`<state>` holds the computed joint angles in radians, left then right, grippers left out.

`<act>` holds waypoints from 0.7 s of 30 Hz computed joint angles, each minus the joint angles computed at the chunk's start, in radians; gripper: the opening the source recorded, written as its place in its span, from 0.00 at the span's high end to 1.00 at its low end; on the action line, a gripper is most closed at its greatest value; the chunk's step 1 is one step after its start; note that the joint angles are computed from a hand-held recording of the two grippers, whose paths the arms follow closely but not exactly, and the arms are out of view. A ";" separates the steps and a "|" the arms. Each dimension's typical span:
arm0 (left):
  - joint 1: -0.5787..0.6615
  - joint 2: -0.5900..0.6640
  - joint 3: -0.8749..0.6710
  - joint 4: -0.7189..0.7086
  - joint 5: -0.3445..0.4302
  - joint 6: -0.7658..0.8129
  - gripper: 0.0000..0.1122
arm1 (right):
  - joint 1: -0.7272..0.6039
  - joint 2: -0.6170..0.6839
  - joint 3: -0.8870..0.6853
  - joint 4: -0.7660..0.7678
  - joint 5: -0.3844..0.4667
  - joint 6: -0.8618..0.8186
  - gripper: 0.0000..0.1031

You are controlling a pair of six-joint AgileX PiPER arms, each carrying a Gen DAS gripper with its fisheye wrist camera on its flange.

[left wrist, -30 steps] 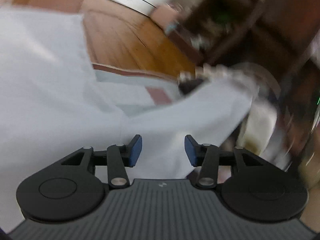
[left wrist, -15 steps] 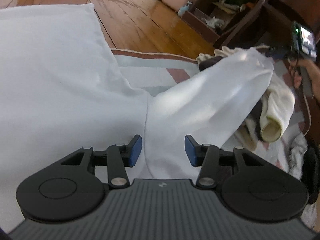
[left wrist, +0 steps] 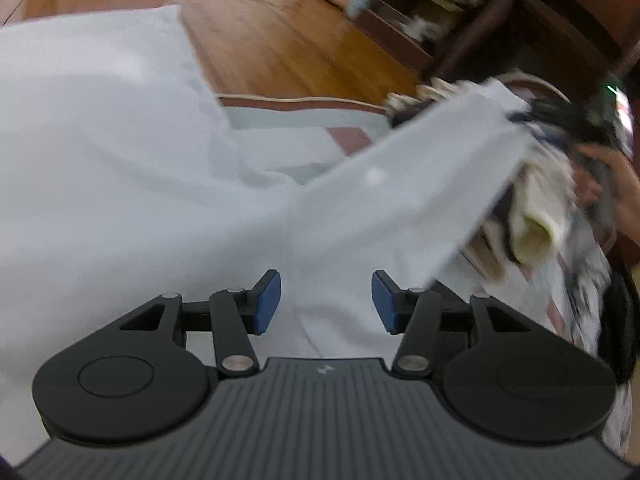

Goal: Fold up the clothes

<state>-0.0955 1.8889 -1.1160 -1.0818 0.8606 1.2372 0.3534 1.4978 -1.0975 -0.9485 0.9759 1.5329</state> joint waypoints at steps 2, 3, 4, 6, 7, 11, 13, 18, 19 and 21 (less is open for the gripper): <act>0.001 -0.027 -0.013 0.115 0.044 -0.088 0.55 | 0.010 0.025 -0.030 -0.055 0.015 -0.026 0.97; 0.008 -0.029 -0.006 0.156 0.063 -0.126 0.55 | 0.038 0.031 -0.044 -0.122 0.061 0.010 0.97; 0.015 -0.030 0.002 0.194 0.083 -0.162 0.55 | 0.062 0.024 -0.045 -0.182 0.084 0.051 0.97; 0.038 -0.029 0.028 0.236 0.129 -0.203 0.55 | 0.092 0.026 -0.068 -0.244 0.137 0.074 0.98; 0.062 -0.030 0.057 0.209 0.162 -0.184 0.55 | 0.082 0.033 -0.080 -0.250 0.136 0.065 0.98; 0.066 -0.030 0.063 0.249 0.262 -0.242 0.56 | 0.029 0.064 -0.123 -0.176 0.121 -0.021 0.98; 0.056 -0.049 0.064 0.285 0.283 -0.261 0.56 | 0.013 0.091 -0.140 -0.168 0.111 -0.048 0.98; 0.167 -0.190 0.036 0.329 0.240 -0.197 0.50 | 0.007 0.136 -0.176 -0.171 0.101 -0.086 0.97; 0.200 -0.192 0.016 0.340 0.228 -0.206 0.48 | 0.019 0.140 -0.184 -0.180 0.110 -0.098 0.97; 0.247 -0.194 -0.002 0.413 0.154 -0.260 0.45 | 0.043 0.146 -0.200 -0.197 0.129 -0.122 0.97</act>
